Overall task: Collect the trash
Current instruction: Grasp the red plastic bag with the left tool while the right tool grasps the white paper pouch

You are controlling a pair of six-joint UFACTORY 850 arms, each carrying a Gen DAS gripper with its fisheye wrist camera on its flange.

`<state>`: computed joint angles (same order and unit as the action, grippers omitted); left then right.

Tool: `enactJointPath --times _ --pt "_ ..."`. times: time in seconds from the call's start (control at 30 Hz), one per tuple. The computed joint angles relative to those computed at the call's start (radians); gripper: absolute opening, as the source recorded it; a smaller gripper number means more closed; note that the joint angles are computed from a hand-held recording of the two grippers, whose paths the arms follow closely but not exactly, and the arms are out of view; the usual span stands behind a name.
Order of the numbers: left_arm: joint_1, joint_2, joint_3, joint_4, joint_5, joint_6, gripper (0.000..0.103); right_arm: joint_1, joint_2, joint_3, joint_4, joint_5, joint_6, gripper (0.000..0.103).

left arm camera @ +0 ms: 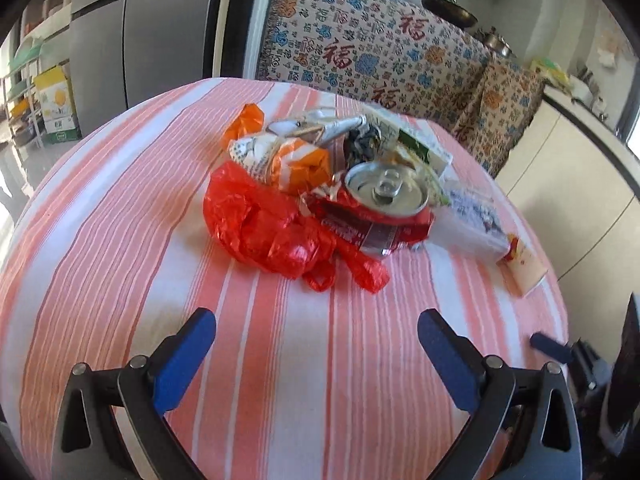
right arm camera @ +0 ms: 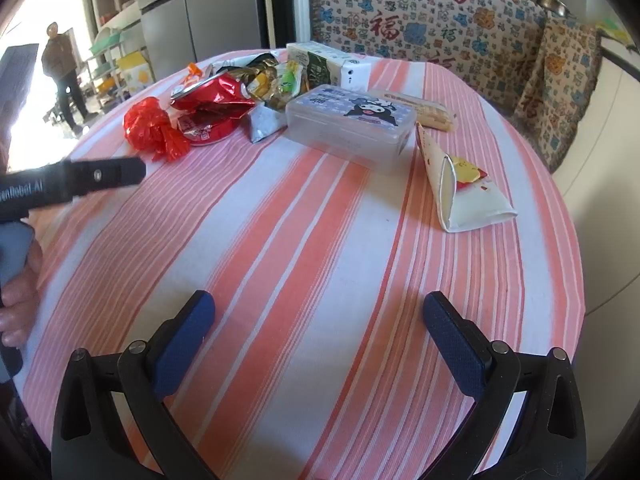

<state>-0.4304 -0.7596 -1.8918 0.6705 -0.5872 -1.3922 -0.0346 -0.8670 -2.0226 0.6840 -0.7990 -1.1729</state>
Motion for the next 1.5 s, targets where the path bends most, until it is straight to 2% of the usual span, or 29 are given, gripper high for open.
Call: enactJointPath --times 0.07,0.17,0.23,0.43,0.53,0.6,0.67,0.73,0.83,0.97,1.03,1.1,1.17,1.23,1.33,1.4,1.5 --pt "0.002 -0.037 -0.063 0.011 -0.038 -0.009 0.103 0.000 0.000 0.000 0.000 0.000 0.000 0.102" --pt "0.012 -0.131 -0.209 -0.023 -0.186 0.036 0.103 0.000 0.000 0.000 0.001 0.000 -0.001 0.102" --pt "0.020 -0.133 -0.208 -0.022 -0.238 0.021 0.103 -0.001 0.000 0.001 0.001 0.001 -0.002 0.102" --pt "0.039 0.073 0.121 0.034 -0.176 -0.126 0.103 -0.001 0.000 0.001 0.002 0.000 -0.004 0.102" --pt "0.043 0.137 0.213 0.051 -0.102 -0.123 0.103 -0.001 0.001 0.004 0.003 0.002 -0.005 0.102" --pt "0.045 0.150 0.227 0.046 -0.037 -0.105 0.103 -0.001 0.001 0.004 0.003 0.002 -0.005 0.102" --pt "0.049 0.137 0.200 0.035 0.015 -0.084 0.103 -0.001 0.001 0.005 0.004 0.003 -0.005 0.102" --pt "0.053 0.102 0.136 0.047 0.015 -0.093 0.103 -0.001 0.001 0.006 0.004 0.004 -0.006 0.102" --pt "0.066 0.010 -0.019 0.034 -0.067 -0.065 0.103 -0.001 0.001 0.006 0.005 0.004 -0.007 0.102" --pt "0.089 -0.131 -0.232 -0.083 -0.222 0.074 0.103 -0.001 0.001 0.007 0.006 0.004 -0.008 0.102" --pt "0.092 -0.165 -0.280 -0.109 -0.287 0.139 0.103 -0.002 0.001 0.007 0.007 0.004 -0.010 0.102" --pt "0.091 -0.150 -0.254 -0.099 -0.309 0.169 0.103 -0.001 0.001 0.007 0.007 0.004 -0.010 0.102" --pt "0.089 -0.095 -0.165 -0.067 -0.296 0.157 0.103 -0.001 0.002 0.009 0.007 0.006 -0.010 0.102" --pt "0.094 -0.040 -0.080 -0.061 -0.253 0.152 0.103 -0.001 0.002 0.009 0.007 0.006 -0.010 0.102" --pt "0.104 -0.006 -0.026 -0.094 -0.164 0.199 0.103 -0.001 0.002 0.011 0.007 0.007 -0.011 0.102" --pt "0.103 -0.015 -0.038 -0.108 -0.148 0.250 0.103 -0.001 0.002 0.012 0.009 0.007 -0.012 0.102" --pt "0.100 -0.077 -0.126 -0.125 -0.185 0.323 0.103 -0.002 0.001 0.010 0.013 0.003 -0.014 0.102"
